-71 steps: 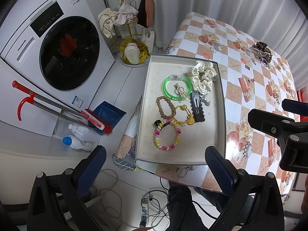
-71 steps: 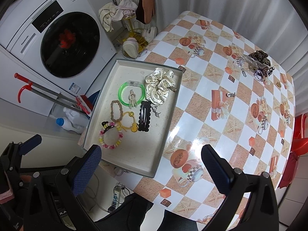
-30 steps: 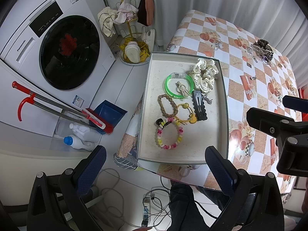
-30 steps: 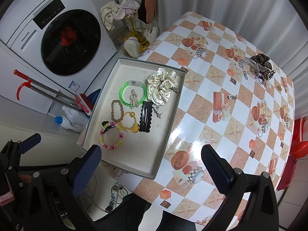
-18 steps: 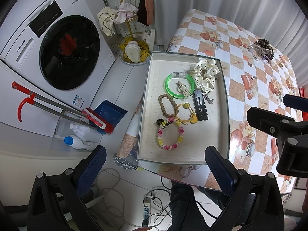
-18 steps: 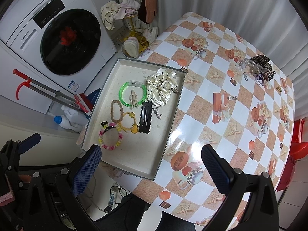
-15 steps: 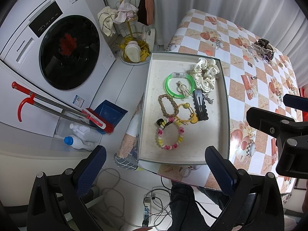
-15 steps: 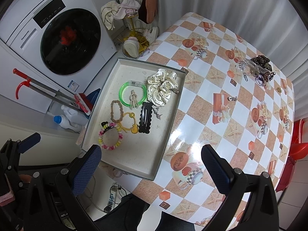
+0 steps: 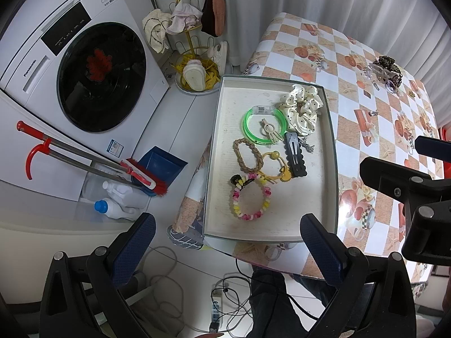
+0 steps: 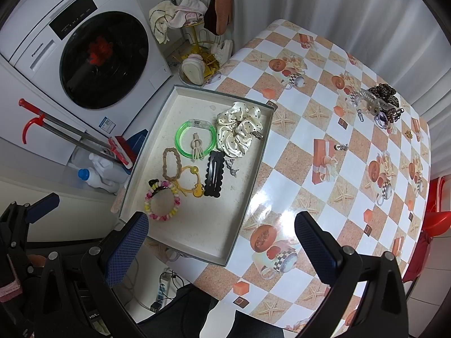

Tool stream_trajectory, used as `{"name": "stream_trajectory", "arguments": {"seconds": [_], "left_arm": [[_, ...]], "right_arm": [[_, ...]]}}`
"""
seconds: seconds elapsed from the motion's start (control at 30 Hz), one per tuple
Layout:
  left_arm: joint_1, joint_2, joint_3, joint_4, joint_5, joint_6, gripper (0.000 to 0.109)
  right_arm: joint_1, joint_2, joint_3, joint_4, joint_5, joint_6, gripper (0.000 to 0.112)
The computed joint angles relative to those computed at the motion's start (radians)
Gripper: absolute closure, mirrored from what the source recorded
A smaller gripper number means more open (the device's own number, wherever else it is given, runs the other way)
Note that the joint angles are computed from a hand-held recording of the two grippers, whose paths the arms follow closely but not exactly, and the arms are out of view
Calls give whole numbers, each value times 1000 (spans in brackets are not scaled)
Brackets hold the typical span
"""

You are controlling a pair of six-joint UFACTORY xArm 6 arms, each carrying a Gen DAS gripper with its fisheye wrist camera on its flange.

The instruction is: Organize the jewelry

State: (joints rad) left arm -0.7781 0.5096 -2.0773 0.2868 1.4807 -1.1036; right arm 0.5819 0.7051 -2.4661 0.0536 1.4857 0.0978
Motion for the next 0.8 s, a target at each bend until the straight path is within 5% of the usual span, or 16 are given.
{"name": "stream_trajectory", "arguments": {"seconds": [0.8], "left_arm": [[9, -19, 32, -8, 2, 0, 6]], "right_arm": [[8, 11, -15, -7, 4, 16, 10]]}}
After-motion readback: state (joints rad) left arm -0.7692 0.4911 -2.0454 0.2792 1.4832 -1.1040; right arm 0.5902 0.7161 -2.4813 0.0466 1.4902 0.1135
